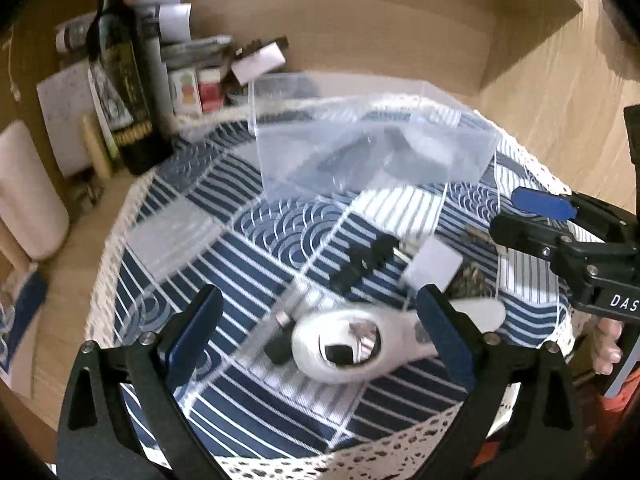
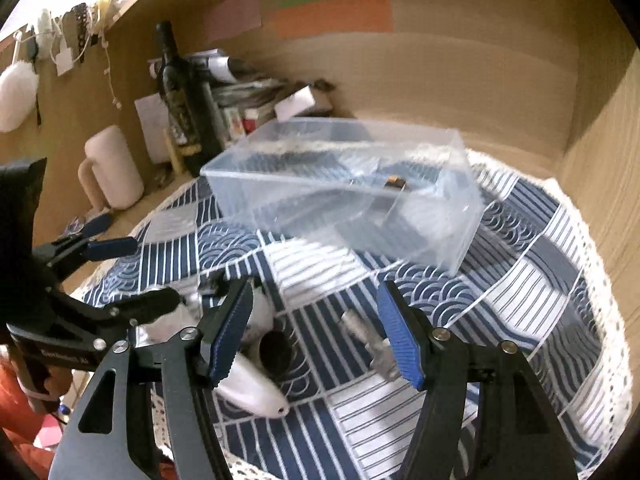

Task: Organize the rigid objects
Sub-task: 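Grasp the white handheld device with the left tool while the right tool grasps the white plug adapter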

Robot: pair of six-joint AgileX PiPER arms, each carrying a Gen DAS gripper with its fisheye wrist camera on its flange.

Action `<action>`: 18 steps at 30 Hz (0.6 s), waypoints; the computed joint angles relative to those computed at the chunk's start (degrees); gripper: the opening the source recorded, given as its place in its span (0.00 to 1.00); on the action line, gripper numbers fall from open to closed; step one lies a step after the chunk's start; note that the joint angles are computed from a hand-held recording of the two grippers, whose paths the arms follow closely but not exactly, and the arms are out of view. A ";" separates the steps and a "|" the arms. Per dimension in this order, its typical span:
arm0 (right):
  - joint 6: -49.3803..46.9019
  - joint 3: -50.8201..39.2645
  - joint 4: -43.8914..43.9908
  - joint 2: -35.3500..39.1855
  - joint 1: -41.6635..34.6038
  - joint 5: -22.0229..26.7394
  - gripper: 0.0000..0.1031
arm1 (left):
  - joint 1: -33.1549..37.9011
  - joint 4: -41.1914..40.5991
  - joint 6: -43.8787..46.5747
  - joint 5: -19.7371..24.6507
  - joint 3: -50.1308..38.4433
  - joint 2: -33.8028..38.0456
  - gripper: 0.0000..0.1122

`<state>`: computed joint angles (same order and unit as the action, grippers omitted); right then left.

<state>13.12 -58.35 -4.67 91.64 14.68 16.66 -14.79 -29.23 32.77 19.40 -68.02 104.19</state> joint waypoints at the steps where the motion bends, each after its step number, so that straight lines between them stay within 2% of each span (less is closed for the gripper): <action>1: -1.17 0.14 1.14 0.18 0.24 -0.05 0.59 | -0.08 -0.98 0.96 -0.41 0.69 0.03 0.88; 4: -0.55 0.11 0.26 0.58 1.26 -0.20 0.59 | -0.74 -1.53 1.56 -1.74 1.75 0.76 0.88; 8: -4.50 -0.21 4.19 1.21 1.73 -0.49 0.59 | 0.13 -11.00 10.51 -0.86 2.22 1.50 0.87; 10: -5.18 -0.70 4.43 1.91 2.20 -0.30 0.59 | 0.73 -17.05 16.68 -0.29 2.88 1.42 0.83; 12: -6.10 -1.78 4.68 3.29 2.79 0.35 0.59 | 1.83 -22.97 22.39 2.32 2.77 1.85 0.75; 14: -6.54 -2.95 4.74 4.75 3.11 0.99 0.59 | 2.25 -26.10 25.08 2.61 3.12 1.88 0.74; 18: -14.88 -6.53 12.00 7.81 2.53 3.68 0.59 | 2.67 -33.34 32.76 2.30 4.98 0.97 0.62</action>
<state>-1.76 -64.88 7.32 99.45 17.21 20.33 -12.12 -62.56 65.53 21.70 -63.05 105.16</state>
